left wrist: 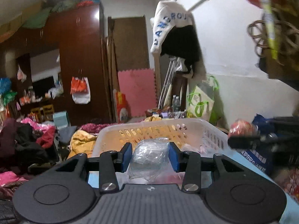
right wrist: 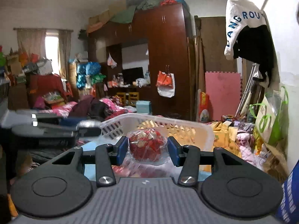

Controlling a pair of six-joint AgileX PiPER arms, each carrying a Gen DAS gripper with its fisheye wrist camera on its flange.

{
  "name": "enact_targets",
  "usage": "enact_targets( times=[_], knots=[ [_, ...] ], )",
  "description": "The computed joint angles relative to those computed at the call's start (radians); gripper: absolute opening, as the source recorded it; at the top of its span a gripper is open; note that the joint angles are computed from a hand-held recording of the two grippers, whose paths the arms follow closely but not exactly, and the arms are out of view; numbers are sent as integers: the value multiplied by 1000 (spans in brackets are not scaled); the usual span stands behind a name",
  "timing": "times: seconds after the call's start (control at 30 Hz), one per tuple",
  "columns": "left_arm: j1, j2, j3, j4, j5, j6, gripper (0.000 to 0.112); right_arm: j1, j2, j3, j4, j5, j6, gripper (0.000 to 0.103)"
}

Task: Organize objects
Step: 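Carry both bags over the white basket and open both tools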

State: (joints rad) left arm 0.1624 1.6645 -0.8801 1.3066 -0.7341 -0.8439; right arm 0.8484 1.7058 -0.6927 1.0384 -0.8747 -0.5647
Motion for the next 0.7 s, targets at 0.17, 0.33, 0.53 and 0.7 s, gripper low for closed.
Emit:
enact_targets(
  times=[0.17,0.33,0.53,0.7],
  knots=[
    [-99,126,-234,169,133,-292,46,-109,70,-159,41,110,-107,50],
    [-165,232,-357,167,266,-336,75,-143,131,-263,162,145,-242,73],
    [-22,154,-141,-13,38,-44,77,-9,50,-72,137,20,-92,103],
    [114,109,133,-22,-159,255,92,102,94,64,141,-10,72,103]
  ],
)
